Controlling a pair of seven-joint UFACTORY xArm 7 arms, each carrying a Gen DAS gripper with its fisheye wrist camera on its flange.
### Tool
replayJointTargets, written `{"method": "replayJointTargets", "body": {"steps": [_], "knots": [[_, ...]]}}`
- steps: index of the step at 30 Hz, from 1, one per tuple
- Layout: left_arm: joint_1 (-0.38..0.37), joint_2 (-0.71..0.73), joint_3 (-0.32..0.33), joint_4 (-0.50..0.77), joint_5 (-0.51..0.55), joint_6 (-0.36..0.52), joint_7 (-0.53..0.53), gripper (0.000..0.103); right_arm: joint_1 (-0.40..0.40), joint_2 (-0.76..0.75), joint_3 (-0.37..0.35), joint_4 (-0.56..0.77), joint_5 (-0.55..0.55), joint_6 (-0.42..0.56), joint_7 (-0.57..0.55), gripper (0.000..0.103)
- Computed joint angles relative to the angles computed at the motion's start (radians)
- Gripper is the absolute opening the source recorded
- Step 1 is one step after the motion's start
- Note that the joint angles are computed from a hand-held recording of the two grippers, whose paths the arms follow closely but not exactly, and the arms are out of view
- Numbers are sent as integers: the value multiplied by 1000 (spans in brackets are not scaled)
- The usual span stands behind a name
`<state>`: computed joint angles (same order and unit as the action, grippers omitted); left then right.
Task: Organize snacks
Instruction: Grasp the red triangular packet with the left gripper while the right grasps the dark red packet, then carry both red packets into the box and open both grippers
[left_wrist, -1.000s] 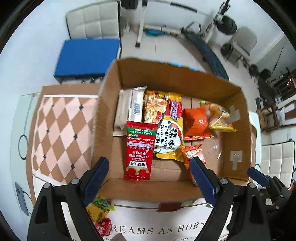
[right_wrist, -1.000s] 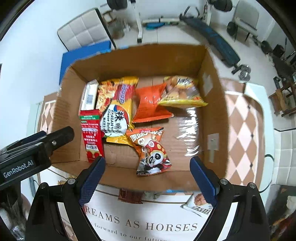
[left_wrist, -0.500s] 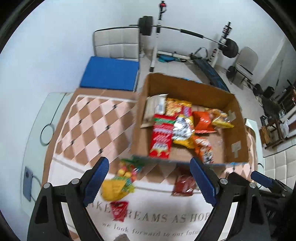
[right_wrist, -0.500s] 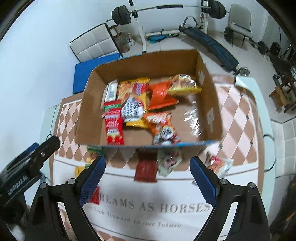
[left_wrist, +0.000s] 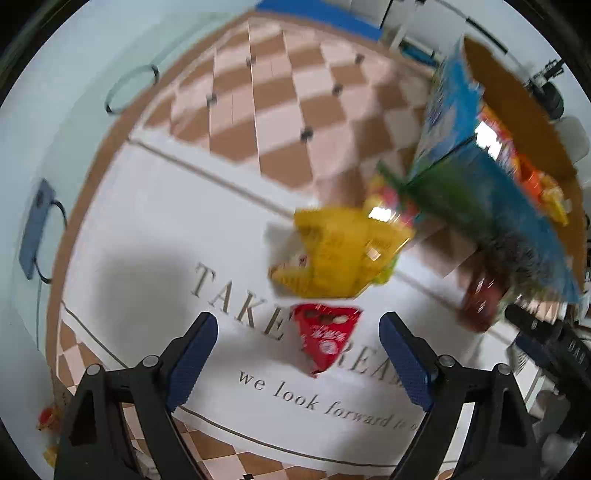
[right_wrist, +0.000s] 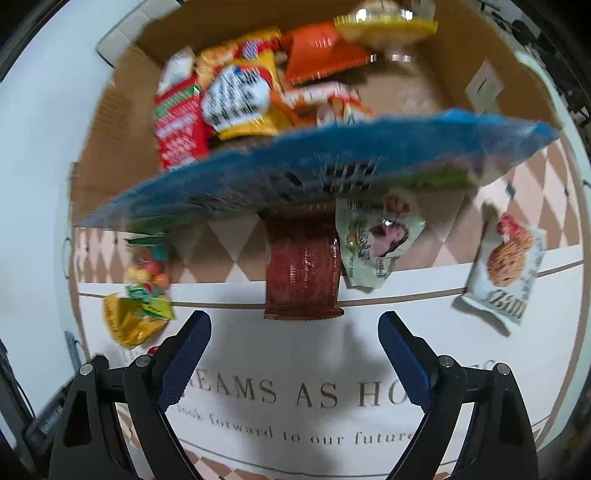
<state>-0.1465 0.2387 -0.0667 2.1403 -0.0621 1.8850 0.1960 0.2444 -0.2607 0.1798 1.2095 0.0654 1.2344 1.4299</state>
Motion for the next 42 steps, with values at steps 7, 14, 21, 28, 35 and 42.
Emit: {"method": "replayJointTargets", "body": {"steps": [7,14,21,28,35,42], "knots": [[-8,-66,-9,-167,13,-9,61,90,-3,78,-9,2,-8,-5,-3,87],[-20,-97,-14,-249,13,-17,72,90,27,221,-9,144,-74,151,-20,60],[-26,-133,-17,-325,11,-34,77,90,79,182,6,96,-18,138,-47,57],[-39,-196,-29,-434,26,-84,83,74,94,142,13,42,28,100,-11,61],[-67,-216,-43,-449,62,-129,89,42,92,177,15,89,-18,142,2,57],[-53,-253,-28,-468,21,-101,104,40,109,135,24,72,3,115,39,57]]}}
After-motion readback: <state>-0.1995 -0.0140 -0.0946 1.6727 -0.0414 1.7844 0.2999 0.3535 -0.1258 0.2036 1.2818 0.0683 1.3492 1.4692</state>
